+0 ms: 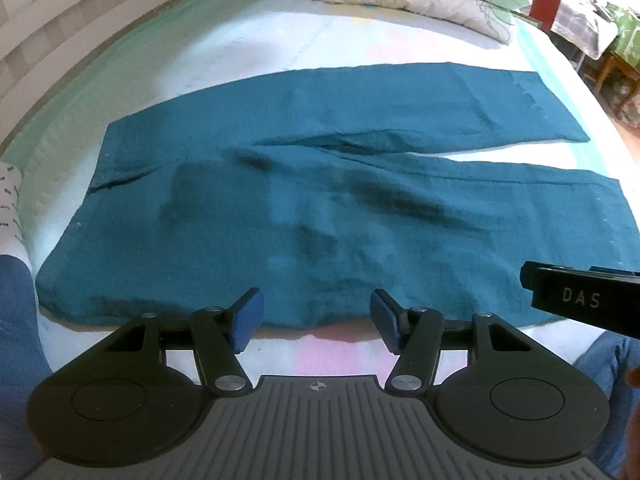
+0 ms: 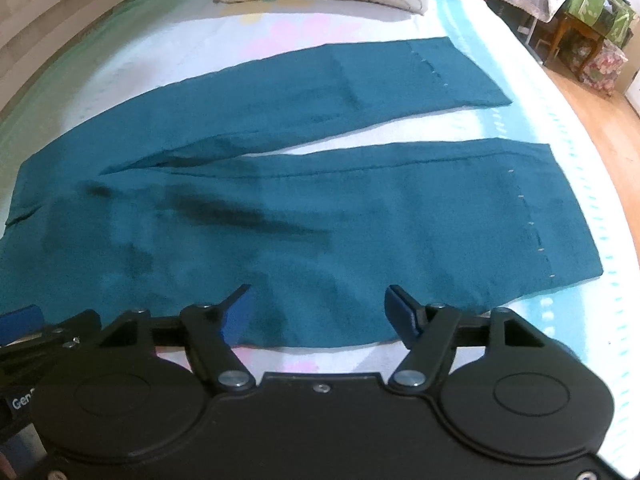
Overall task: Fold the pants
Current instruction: 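Move the right tool to the hem of one pant leg and close on it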
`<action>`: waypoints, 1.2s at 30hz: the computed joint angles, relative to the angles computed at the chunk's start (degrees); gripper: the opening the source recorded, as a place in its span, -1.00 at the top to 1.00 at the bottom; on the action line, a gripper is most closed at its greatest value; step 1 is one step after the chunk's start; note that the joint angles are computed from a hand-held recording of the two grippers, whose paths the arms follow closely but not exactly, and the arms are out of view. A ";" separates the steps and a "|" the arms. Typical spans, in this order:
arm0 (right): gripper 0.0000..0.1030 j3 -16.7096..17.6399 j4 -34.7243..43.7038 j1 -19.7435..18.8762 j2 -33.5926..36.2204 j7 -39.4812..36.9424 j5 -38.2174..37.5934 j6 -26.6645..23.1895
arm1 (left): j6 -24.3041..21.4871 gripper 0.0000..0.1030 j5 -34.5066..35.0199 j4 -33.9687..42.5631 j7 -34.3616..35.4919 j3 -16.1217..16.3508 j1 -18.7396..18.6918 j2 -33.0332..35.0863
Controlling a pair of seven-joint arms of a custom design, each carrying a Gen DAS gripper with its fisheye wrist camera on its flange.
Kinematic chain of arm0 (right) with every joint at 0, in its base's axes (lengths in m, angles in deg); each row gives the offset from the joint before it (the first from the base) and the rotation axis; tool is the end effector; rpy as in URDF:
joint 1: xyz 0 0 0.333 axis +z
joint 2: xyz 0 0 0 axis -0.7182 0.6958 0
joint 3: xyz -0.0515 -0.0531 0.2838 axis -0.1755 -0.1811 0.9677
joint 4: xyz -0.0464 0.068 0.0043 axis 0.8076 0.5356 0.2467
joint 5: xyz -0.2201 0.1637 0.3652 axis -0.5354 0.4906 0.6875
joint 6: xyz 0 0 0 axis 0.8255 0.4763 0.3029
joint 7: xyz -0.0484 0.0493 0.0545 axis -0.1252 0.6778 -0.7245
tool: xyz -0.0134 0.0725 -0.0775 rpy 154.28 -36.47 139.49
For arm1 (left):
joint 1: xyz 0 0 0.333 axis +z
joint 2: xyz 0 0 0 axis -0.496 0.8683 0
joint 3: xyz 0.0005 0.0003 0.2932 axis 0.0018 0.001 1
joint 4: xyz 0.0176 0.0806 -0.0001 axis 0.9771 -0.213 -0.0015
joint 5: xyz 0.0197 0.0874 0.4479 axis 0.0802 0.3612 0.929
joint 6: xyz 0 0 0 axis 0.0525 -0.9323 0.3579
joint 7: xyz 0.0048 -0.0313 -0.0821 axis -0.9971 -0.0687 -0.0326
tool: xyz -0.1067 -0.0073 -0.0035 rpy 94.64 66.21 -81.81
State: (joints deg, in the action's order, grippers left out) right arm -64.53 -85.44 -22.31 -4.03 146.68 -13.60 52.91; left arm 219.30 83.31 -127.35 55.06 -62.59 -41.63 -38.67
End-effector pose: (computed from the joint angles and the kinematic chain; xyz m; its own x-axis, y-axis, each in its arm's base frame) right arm 0.4391 0.3321 0.4550 -0.0580 -0.9976 -0.0387 -0.8749 0.0695 -0.4792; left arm 0.4144 -0.2019 0.4691 0.0437 -0.9988 -0.0200 -0.8694 -0.0282 -0.4933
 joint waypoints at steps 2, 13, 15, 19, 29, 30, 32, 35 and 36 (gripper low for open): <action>-0.32 -0.13 0.33 0.16 0.60 -0.35 0.47 0.04 | 0.21 -0.11 -0.41 -0.08 0.37 0.46 -0.13 0.32; -0.32 -0.81 2.11 0.52 3.62 -0.57 1.27 0.25 | 0.45 -0.11 -0.90 0.45 1.19 0.96 0.63 2.74; -0.32 -1.00 2.18 0.53 4.08 -0.30 1.76 0.81 | 0.53 -0.11 -0.68 0.76 1.19 0.87 0.90 3.45; -0.32 -1.47 2.25 0.38 5.05 0.58 2.81 2.40 | 0.92 -0.11 0.20 1.52 1.26 0.74 1.59 5.01; -0.32 -2.65 9.51 -0.92 12.32 0.86 -3.47 -1.21 | 3.91 -0.11 -0.71 6.88 5.43 3.21 3.23 12.56; -0.32 -3.00 10.71 -0.93 13.44 0.37 -3.78 -1.41 | 4.09 -0.11 0.77 8.12 5.37 2.72 4.26 13.99; -0.31 -3.89 12.90 -1.02 15.54 -1.06 -3.68 -1.26 | 4.70 -0.10 2.72 9.80 5.81 2.47 5.39 16.03; -0.32 -5.52 16.09 -1.55 18.93 -3.05 -2.45 0.23 | 5.36 -0.09 2.88 13.53 8.50 3.74 6.15 20.40; -0.31 -6.07 17.54 -1.80 20.29 -3.97 -1.30 0.70 | 5.33 -0.08 2.52 14.99 9.55 4.24 6.36 22.01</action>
State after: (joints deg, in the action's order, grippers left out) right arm -70.60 -67.90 -24.11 16.26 142.71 -14.90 53.61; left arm 224.63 85.83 -112.36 64.61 -58.35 -35.27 -16.66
